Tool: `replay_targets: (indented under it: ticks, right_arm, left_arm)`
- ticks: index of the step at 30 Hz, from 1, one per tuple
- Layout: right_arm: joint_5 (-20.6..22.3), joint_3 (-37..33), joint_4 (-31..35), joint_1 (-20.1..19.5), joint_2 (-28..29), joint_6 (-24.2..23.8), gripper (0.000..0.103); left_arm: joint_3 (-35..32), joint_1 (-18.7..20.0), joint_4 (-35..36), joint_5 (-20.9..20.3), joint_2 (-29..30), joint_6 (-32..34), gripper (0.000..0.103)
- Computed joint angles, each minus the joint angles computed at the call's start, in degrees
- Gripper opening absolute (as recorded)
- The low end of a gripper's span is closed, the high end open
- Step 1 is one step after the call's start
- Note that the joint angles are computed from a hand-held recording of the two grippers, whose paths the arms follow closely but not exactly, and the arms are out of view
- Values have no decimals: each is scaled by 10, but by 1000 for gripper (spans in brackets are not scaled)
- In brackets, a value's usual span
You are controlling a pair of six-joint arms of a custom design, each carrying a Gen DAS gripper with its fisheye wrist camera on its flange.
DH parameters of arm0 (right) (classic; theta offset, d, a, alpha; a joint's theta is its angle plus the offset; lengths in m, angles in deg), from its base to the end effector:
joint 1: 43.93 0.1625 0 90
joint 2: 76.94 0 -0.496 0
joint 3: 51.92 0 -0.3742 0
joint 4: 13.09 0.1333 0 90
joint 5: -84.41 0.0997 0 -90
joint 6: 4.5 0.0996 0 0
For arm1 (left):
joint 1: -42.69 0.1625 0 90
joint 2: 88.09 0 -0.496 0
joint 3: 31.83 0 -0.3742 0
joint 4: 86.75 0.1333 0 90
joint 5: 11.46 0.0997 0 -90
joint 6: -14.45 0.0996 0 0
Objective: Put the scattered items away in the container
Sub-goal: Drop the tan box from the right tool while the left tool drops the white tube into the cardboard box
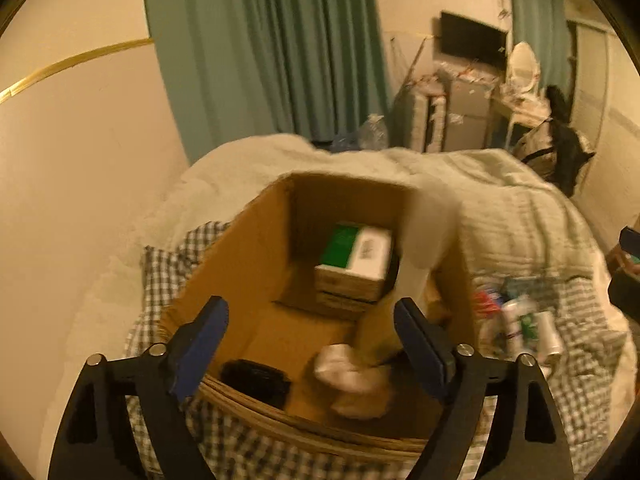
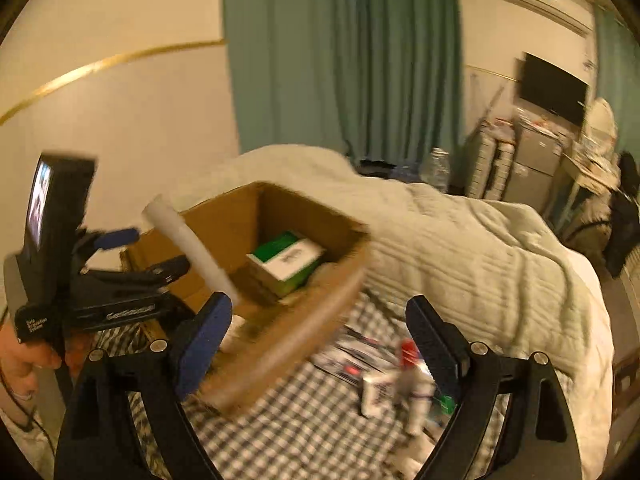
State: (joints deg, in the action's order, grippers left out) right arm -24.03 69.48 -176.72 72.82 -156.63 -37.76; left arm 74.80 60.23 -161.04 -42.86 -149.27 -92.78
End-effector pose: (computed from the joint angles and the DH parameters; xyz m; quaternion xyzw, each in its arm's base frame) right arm 0.3172 -0.4031 0.3740 0.4364 -0.8439 0.2622 0.1692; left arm -0.4150 -0.3601 0.2180 0.0133 0.7909 -0.4201 0.4448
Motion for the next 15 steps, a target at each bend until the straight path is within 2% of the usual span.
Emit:
replay_targets:
  ticks: [4, 8, 14, 15]
  right_arm:
    - [-3, -10, 22, -26, -54, -8, 91]
    - [-4, -2, 20, -55, -97, -42, 93]
    - [12, 24, 18, -120, -142, -78, 93]
    - [14, 33, 12, -131, -149, -83, 93]
  left_arm:
    - [-30, -23, 22, 21, 27, -18, 101]
    - [-64, -33, 20, 36, 59, -9, 103]
    - [-73, -41, -132, 56, 121, 117, 103]
    - [-70, -37, -175, 59, 135, 149, 103]
